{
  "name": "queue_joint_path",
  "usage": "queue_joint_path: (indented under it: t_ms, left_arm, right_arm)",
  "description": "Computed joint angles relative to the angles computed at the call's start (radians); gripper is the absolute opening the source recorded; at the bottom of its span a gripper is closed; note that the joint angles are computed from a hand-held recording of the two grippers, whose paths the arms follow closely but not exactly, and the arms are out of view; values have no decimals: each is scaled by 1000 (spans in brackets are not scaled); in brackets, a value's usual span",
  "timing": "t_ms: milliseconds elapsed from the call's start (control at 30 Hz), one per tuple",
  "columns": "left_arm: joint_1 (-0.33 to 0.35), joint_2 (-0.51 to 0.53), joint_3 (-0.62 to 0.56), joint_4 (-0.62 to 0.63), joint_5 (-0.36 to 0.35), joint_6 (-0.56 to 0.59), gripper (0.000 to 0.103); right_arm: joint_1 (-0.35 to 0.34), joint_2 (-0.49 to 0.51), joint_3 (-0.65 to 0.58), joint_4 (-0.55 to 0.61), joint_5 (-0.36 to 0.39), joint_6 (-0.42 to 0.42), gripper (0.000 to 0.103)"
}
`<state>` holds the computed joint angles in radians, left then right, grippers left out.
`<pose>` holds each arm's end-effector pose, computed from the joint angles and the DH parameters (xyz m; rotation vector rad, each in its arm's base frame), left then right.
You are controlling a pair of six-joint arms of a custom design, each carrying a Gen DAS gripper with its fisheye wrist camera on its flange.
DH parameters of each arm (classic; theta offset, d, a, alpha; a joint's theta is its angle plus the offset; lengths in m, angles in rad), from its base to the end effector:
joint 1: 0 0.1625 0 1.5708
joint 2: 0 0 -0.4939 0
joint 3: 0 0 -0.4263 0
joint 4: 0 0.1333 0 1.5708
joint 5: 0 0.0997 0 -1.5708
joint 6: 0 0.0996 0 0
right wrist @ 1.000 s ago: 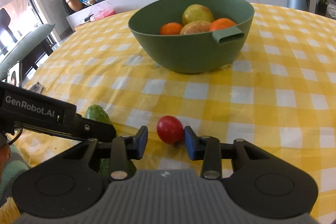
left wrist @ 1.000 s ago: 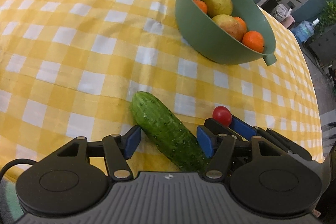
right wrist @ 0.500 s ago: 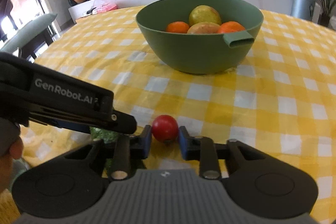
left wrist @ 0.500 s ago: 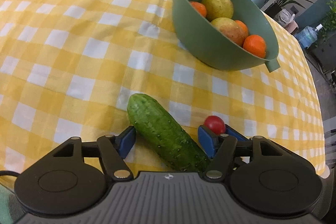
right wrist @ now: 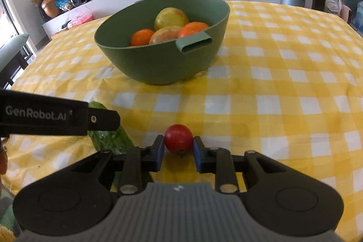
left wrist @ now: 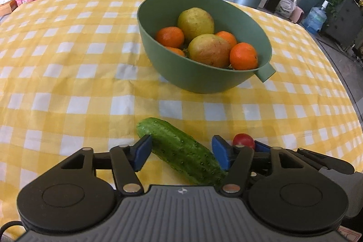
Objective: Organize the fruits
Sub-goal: 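Grasp the cucumber with the left tool while the right tool grasps the tomato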
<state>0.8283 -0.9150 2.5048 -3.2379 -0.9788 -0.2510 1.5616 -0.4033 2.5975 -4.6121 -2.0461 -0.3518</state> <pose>-0.1305 -0.4216 0.0530 0.6069 2.5466 -0.4694 0.0846 -0.3386 0.0263 0.1491 -2.3817 0.9490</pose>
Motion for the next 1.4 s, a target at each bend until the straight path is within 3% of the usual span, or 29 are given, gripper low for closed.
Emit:
queue_joint_path:
  t_ms: [200, 333, 600, 700, 800, 900, 1067, 1200, 1333, 1400]
  left_arm:
    - [40, -27, -13, 103, -13, -135, 79]
    - [71, -43, 2, 75, -61, -196, 78]
    - [16, -6, 15, 71, -2, -257, 79]
    - [7, 5, 22, 42, -13, -271, 75]
    - [0, 11, 31, 11, -1, -263, 65]
    - [20, -3, 28, 1, -37, -220, 59]
    - [44, -54, -7, 74, -90, -112, 49]
    - [53, -57, -36, 130, -80, -93, 48]
    - [46, -33, -22, 80, -60, -114, 47]
    - [43, -27, -21, 78, -52, -140, 53]
  right_arm:
    - [0, -3, 2, 5, 4, 2, 25]
    - [-1, -1, 3, 3, 7, 4, 25]
    - [-3, -1, 2, 2, 10, 0, 26]
    - [-5, -2, 3, 2, 15, -1, 26]
    - [-6, -1, 4, 2, 17, 1, 26]
    - [-11, -2, 7, 0, 27, 8, 26]
    - [-16, -8, 11, 4, 38, 13, 26]
    - [-19, -11, 11, 8, 41, 9, 26]
    - [-24, -13, 12, 7, 50, 9, 26]
    - [-24, -13, 11, 8, 49, 7, 26]
